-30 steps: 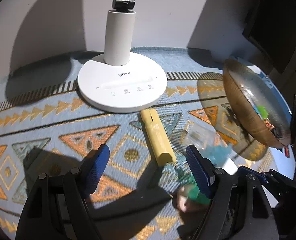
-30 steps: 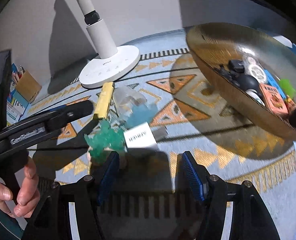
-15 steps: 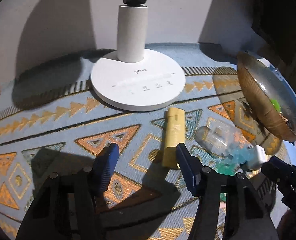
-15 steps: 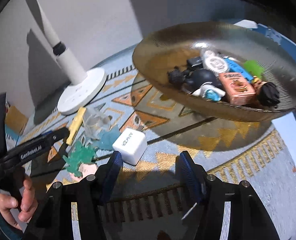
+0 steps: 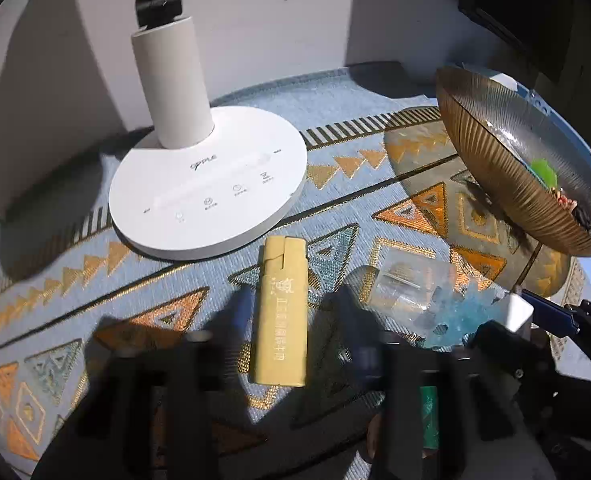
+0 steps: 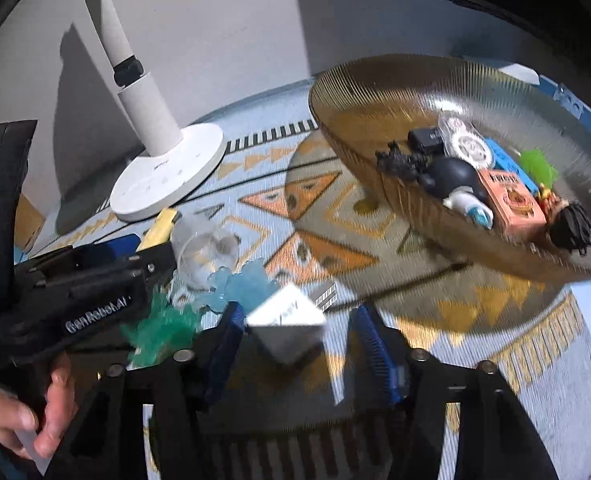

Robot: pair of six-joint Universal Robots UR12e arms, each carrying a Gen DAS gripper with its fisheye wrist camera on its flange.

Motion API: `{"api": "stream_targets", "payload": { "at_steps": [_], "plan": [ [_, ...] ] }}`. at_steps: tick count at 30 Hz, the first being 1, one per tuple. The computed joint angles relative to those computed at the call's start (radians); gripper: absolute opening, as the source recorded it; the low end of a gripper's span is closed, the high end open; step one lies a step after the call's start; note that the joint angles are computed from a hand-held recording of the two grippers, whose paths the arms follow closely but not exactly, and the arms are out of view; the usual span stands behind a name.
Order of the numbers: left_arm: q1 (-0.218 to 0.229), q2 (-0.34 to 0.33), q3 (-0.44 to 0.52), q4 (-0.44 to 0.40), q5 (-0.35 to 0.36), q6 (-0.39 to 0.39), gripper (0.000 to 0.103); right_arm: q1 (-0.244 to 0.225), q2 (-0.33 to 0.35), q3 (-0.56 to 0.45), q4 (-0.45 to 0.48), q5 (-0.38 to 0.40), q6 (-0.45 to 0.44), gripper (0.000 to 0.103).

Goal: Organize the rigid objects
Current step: 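Grasp the yellow stick with the left tool while the right tool grasps the white ANKER charger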

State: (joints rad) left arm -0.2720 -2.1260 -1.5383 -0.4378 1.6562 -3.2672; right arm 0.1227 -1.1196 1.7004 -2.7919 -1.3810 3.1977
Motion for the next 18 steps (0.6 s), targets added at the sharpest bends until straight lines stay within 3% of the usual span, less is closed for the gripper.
{"api": "stream_targets", "payload": {
  "at_steps": [1, 3, 7, 12, 14, 16, 18],
  "plan": [
    [0.0, 0.004, -0.004, 0.001, -0.003, 0.002, 0.021, -0.002, -0.002, 0.002, 0.002, 0.011, -0.011, 0.039],
    [0.002, 0.016, -0.022, 0.004, -0.018, -0.004, 0.021, -0.003, -0.015, 0.018, 0.0, 0.005, -0.049, 0.039],
    [0.003, 0.069, -0.096, 0.028, -0.012, -0.044, 0.021, -0.03, -0.055, 0.07, 0.006, 0.115, -0.161, 0.037],
    [-0.002, 0.157, -0.222, 0.041, -0.003, -0.114, 0.021, -0.057, -0.136, 0.163, 0.055, 0.225, -0.439, 0.037],
    [-0.007, 0.18, -0.26, 0.05, -0.001, -0.145, 0.021, -0.059, -0.158, 0.186, 0.082, 0.228, -0.522, 0.037],
    [-0.011, 0.198, -0.292, 0.066, 0.001, -0.167, 0.021, -0.059, -0.172, 0.202, 0.078, 0.196, -0.543, 0.042],
    [-0.014, 0.208, -0.312, 0.087, 0.002, -0.181, 0.021, -0.074, -0.184, 0.212, 0.091, 0.19, -0.496, 0.052]
  ]
}}
